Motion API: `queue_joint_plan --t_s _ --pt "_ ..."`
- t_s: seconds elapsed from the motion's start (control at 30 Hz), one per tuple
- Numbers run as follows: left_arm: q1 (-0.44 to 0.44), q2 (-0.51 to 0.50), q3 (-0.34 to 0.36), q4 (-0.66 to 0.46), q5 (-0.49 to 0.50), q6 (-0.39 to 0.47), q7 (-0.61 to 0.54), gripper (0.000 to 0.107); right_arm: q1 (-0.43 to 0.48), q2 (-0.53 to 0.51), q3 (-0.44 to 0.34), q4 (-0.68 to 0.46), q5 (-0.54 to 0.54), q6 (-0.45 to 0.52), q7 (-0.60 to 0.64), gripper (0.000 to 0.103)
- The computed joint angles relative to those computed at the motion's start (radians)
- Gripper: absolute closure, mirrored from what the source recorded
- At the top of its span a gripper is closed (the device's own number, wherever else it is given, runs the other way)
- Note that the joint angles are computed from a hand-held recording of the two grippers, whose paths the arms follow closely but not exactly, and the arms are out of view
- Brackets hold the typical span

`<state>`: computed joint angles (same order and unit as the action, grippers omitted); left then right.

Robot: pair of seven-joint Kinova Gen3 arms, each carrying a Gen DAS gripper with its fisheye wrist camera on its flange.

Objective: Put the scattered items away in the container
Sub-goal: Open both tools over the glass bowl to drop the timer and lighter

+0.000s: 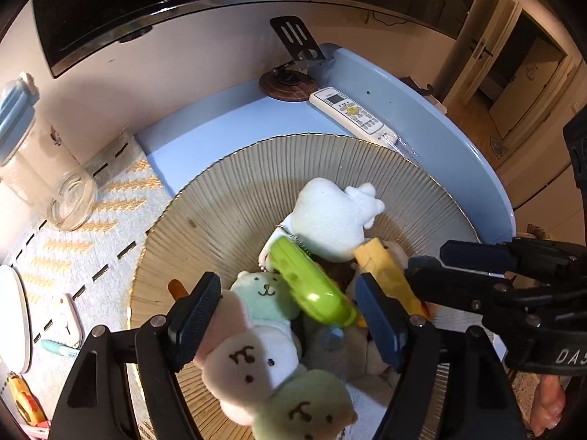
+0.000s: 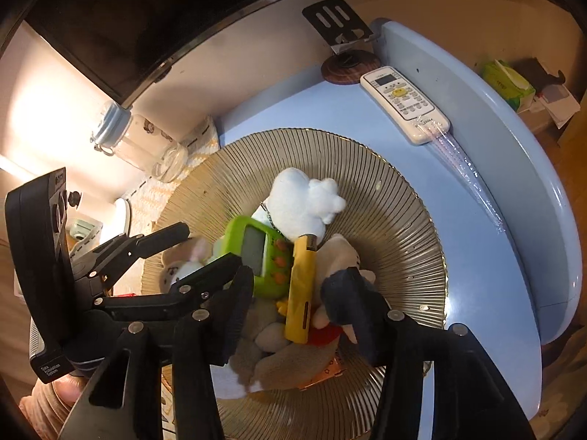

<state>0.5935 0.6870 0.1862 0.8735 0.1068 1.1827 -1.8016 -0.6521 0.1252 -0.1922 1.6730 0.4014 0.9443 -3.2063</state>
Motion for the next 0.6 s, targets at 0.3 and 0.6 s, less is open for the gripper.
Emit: queue_joint_plan --t_s 0.3,0.6 --pt "-0.108 -0.139 0.002 0.193 0.050 -0.087 0.013 0.034 -0.044 0.037 -0.008 -0.070 0.022 0.045 -0.018 0.052" --pt "-0.264 -0.277 -0.016 0.399 0.100 -0.155 0.019 0.034 -0.135 0.152 0.013 -0.261 0.047 0.108 0.058 0.052"
